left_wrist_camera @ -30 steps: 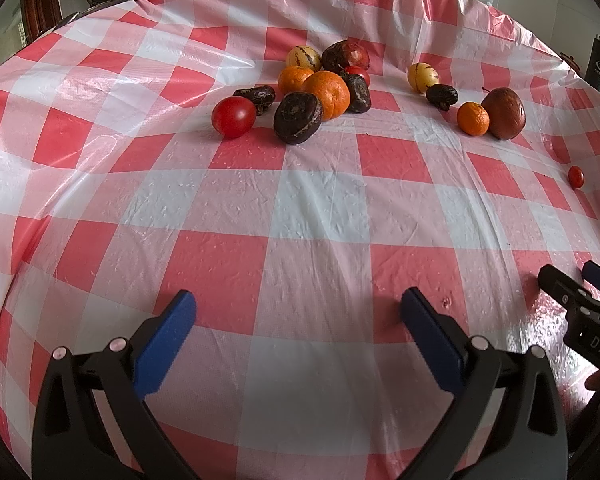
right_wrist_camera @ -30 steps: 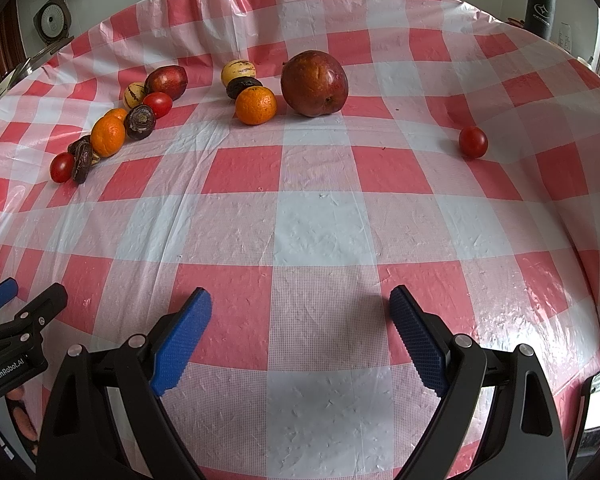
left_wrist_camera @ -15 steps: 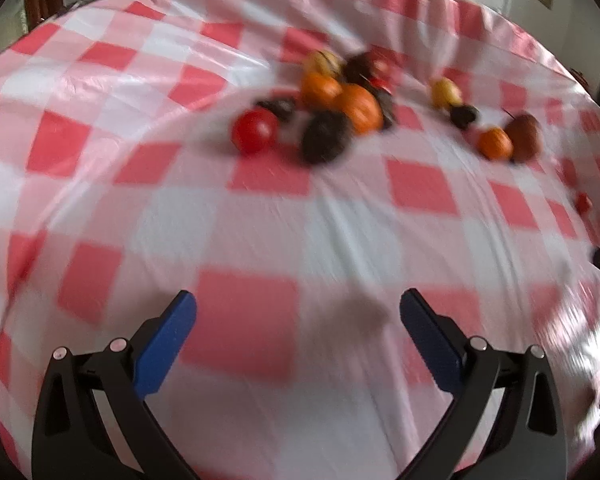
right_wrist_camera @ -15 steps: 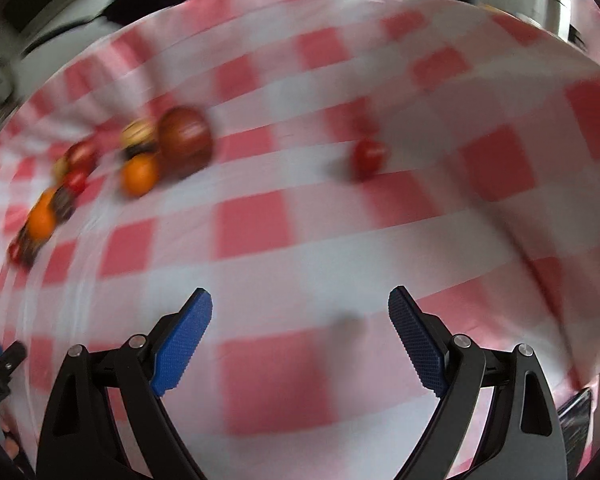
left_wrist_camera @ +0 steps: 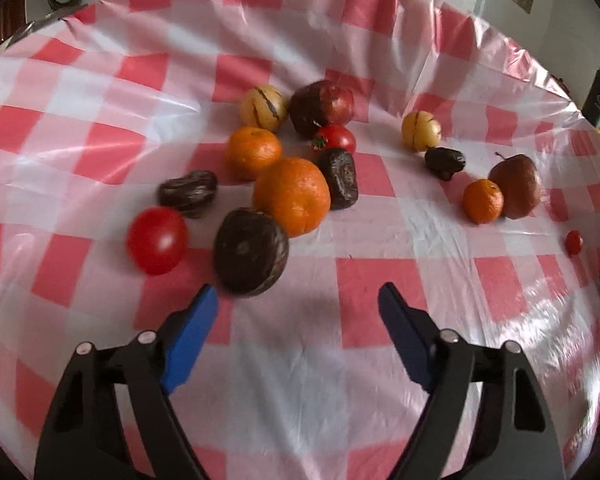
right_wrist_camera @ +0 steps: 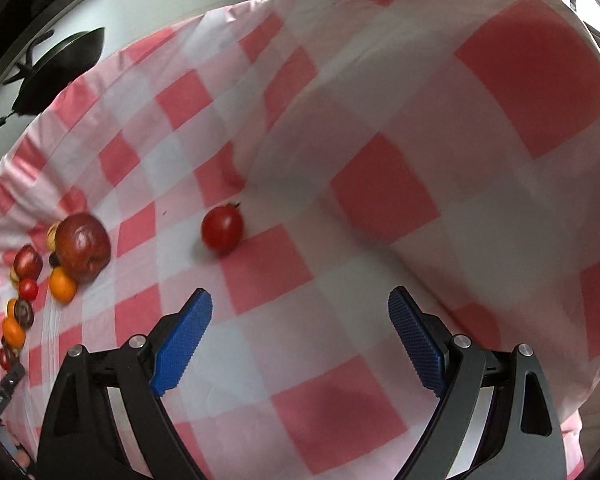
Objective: Organize fruits
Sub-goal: 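Grasp the dark plum with the left tool while the right tool grasps a red tomato, then carry the dark plum to the white box and release it with the left tool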
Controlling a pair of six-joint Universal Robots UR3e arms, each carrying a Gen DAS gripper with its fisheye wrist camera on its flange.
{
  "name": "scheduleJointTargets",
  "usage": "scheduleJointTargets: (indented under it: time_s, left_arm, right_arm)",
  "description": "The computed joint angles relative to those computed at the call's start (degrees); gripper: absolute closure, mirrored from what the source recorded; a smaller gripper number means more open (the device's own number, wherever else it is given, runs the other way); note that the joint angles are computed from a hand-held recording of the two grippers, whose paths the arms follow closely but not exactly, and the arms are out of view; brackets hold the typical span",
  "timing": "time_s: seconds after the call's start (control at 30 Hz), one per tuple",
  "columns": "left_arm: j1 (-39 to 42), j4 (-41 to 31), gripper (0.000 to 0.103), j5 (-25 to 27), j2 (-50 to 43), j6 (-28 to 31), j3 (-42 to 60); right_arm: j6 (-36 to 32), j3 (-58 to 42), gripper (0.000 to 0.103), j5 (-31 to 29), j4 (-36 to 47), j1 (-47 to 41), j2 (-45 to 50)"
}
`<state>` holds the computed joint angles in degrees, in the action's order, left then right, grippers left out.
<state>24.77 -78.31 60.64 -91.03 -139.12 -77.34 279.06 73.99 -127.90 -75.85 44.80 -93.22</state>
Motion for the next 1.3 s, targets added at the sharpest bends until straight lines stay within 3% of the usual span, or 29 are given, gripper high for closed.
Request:
scheduleJointTargets:
  time_s: [0.17,0.37,0.47,0.53,0.63,0.77,1.03,1.17,1.3]
  left_arm:
    - [-2.6,3.1,0.025,1.9,-4.3,-3.3,3.3]
    - [-2.7,5.2,0.046,1.4,-7.0,-4.0,5.1]
    - [-2.1,3.9,0.053,-0.2,-7.4,-3.4,6.0]
    - [-1.2,2.7,0.061,-1.5,-7.4,-3.3,6.4]
    - [0.5,-0.4,0.061,-4.2,-7.7,-2.4,7.5]
    - [2.6,-1.7,0.061,-6.4,-5.1,-0.9,5.0]
    - [9.4,-5.7,0.061,-9.3,5.0,2.9,-3.4]
    - [15.5,-12.6,0.061,-12.2,12.4,9.1,-6.3]
    - [24.3,-25.1,0.061,-15.2,20.0,20.1,-7.5]
  right_arm:
    - [-7.2,-0.7,0.017,2.4,-2.6,-4.2,2.2]
    - [-14.5,-7.7,0.025,2.2,-2.3,-9.4,9.6]
    - [-16.8,-10.5,0.034,2.4,-1.3,-11.3,12.8]
    - [-17.3,-9.7,0.055,1.6,-2.8,-11.3,12.8]
    - [-17.7,-9.5,0.071,0.7,-3.8,-10.3,13.1]
    - [-14.5,-7.6,0.072,-0.4,-6.0,-7.6,12.0]
    - [-14.4,-11.1,0.072,0.6,-12.2,0.7,15.9]
    - [-15.7,-13.7,0.072,0.5,-16.3,5.0,18.6]
    - [-17.1,-22.0,0.072,-0.1,-15.2,8.4,24.1]
